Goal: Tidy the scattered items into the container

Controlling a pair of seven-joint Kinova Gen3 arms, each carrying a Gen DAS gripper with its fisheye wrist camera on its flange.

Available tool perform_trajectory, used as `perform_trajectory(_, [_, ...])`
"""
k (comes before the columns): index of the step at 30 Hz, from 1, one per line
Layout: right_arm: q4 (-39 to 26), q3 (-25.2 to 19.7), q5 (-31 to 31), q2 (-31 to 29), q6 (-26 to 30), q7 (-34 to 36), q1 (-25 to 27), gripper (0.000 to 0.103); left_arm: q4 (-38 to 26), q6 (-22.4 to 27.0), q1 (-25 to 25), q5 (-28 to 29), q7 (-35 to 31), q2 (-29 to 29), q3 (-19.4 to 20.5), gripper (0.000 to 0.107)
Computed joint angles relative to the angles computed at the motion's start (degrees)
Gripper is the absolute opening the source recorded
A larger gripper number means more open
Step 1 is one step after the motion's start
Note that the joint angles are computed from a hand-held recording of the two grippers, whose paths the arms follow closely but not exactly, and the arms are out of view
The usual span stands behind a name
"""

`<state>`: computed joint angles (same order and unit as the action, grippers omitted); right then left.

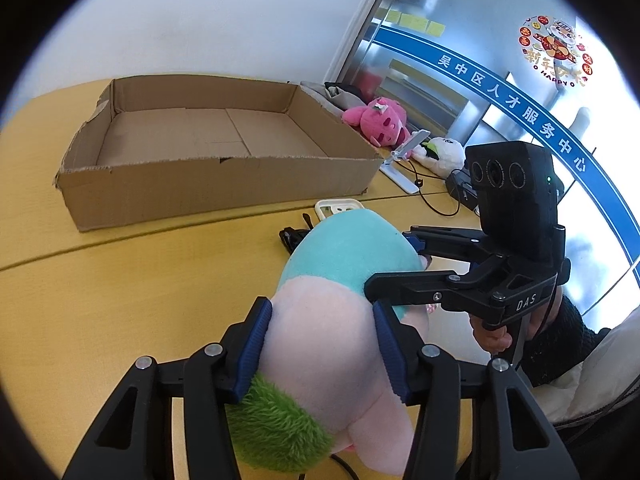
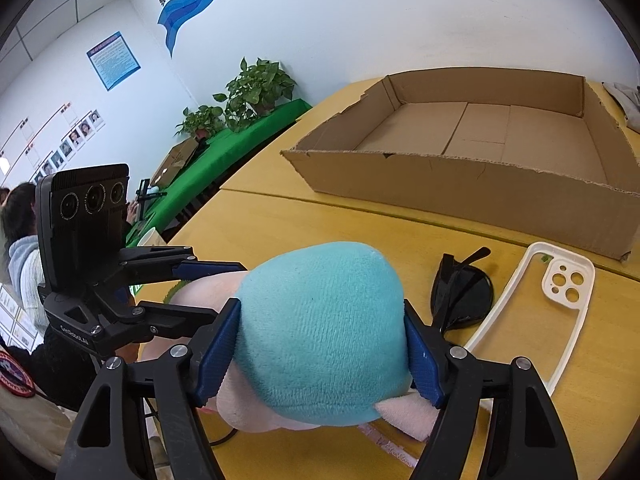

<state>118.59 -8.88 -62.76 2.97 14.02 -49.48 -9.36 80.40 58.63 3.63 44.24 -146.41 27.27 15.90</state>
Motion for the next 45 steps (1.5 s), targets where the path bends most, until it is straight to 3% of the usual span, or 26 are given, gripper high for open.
perform_trajectory(4, [-1.3, 1.2, 2.2, -0.3, 0.7, -2.3, 0.6, 0.079, -4.4, 1.3, 1.0, -1.1, 1.1, 1.6, 0.3, 0.047])
perform_trajectory(5, [-1.8, 1.4, 2.6, -0.4, 1.0, -2.7, 0.8, 0.079, -6.1, 2.2, 1.0, -1.0, 1.2, 2.3, 0.7, 0.036])
perform_trajectory(6, [-2.3, 1.6, 3.1, -0.5, 1.4, -3.0, 1.0, 0.078, -7.6, 3.1, 1.1, -0.9, 1.6, 3.0, 0.8, 0.014])
perform_trajectory(7, [-2.9, 0.7, 4.4, -0.4, 1.7, -4.1, 1.9, 0.073, -9.7, 4.4, 1.0, -1.2, 2.3, 4.1, 1.6, 0.0])
perform_trajectory(8, [-3.9, 0.1, 6.7, -0.3, 2.3, -5.9, 2.5, 0.069, -11.4, 4.9, 2.0, -1.9, 3.3, 4.6, 1.4, 0.0])
perform_trajectory(9, [-5.1, 0.6, 9.0, -0.2, 3.2, -8.0, 2.1, 0.053, -12.9, 4.4, 3.8, -3.5, 4.0, 4.6, 0.1, 0.0])
perform_trajectory(10, [-6.2, 2.1, 11.4, 0.1, 4.0, -10.3, 0.5, 0.024, -14.5, 4.8, 4.6, -4.5, 5.0, 5.5, -0.2, 0.0])
perform_trajectory(11, [-7.2, 4.5, 13.7, 0.6, 4.5, -11.8, -2.0, 0.009, -16.2, 6.2, 4.3, -4.6, 6.6, 7.1, 0.6, 0.0])
perform_trajectory(13, [-8.8, 8.6, 18.4, 2.6, 5.3, -13.5, -6.3, 0.008, -16.8, 6.9, 3.4, -4.3, 7.6, 8.3, 1.4, 0.001])
perform_trajectory(14, [-8.9, 9.2, 20.0, 3.1, 5.3, -15.2, -6.8, 0.009, -15.6, 5.9, 3.2, -4.2, 7.3, 7.7, 0.9, 0.001])
perform_trajectory(15, [-8.7, 9.0, 20.8, 3.2, 5.6, -16.7, -6.3, 0.017, -14.0, 4.8, 2.5, -3.4, 7.0, 7.0, 0.5, 0.003])
perform_trajectory(16, [-8.2, 7.7, 20.6, 2.9, 6.0, -17.2, -4.7, 0.042, -12.9, 4.7, 1.0, -2.6, 6.9, 6.8, 1.2, 0.006])
perform_trajectory(17, [-7.3, 5.4, 19.5, 2.3, 5.9, -16.8, -2.0, 0.056, -11.7, 5.3, -0.8, -1.2, 6.4, 6.7, 1.6, 0.018])
perform_trajectory(18, [-6.4, 3.0, 17.7, 1.7, 5.3, -15.5, 0.6, 0.077, -10.2, 5.7, -2.5, 0.3, 5.9, 6.3, 1.8, 0.04])
perform_trajectory(19, [-5.6, 1.0, 16.0, 1.1, 4.9, -13.7, 2.9, 0.089, -8.4, 5.2, -3.7, 1.4, 5.6, 5.5, 1.5, 0.052])
perform_trajectory(20, [-5.0, -0.1, 15.3, 0.6, 4.4, -12.6, 4.1, 0.091, -6.1, 4.3, -4.8, 2.5, 5.0, 4.4, 1.2, 0.069])
perform_trajectory(26, [-8.2, 0.6, 14.5, 2.0, 8.3, -8.9, 3.8, 0.096, -1.9, 8.7, -7.1, 3.7, 3.5, 3.1, -0.4, 0.07])
perform_trajectory(29, [-11.9, 2.0, 20.5, 5.8, 12.1, -13.5, 1.1, 0.097, -0.7, 9.5, -6.3, 3.5, 3.0, 3.7, -0.7, 0.071])
perform_trajectory(32, [-13.2, 5.9, 27.5, 8.2, 12.5, -20.3, -4.1, 0.1, 1.6, 6.1, -6.1, 6.0, 1.8, 3.4, -0.8, 0.073])
perform_trajectory(36, [-13.9, 0.0, 30.6, 9.8, 12.5, -23.5, 1.0, 0.101, 0.4, 5.2, -4.9, 5.0, 3.2, 3.9, -1.2, 0.073])
perform_trajectory(40, [-14.3, -2.0, 30.1, 10.9, 12.2, -22.7, 2.6, 0.099, 2.9, -0.3, -2.5, 2.4, 2.5, 1.5, -1.5, 0.073])
perform_trajectory(45, [-12.9, -3.6, 28.1, 10.3, 10.8, -21.5, 4.2, 0.096, 2.8, 0.8, -4.8, 5.2, 1.8, 3.2, -0.2, 0.074])
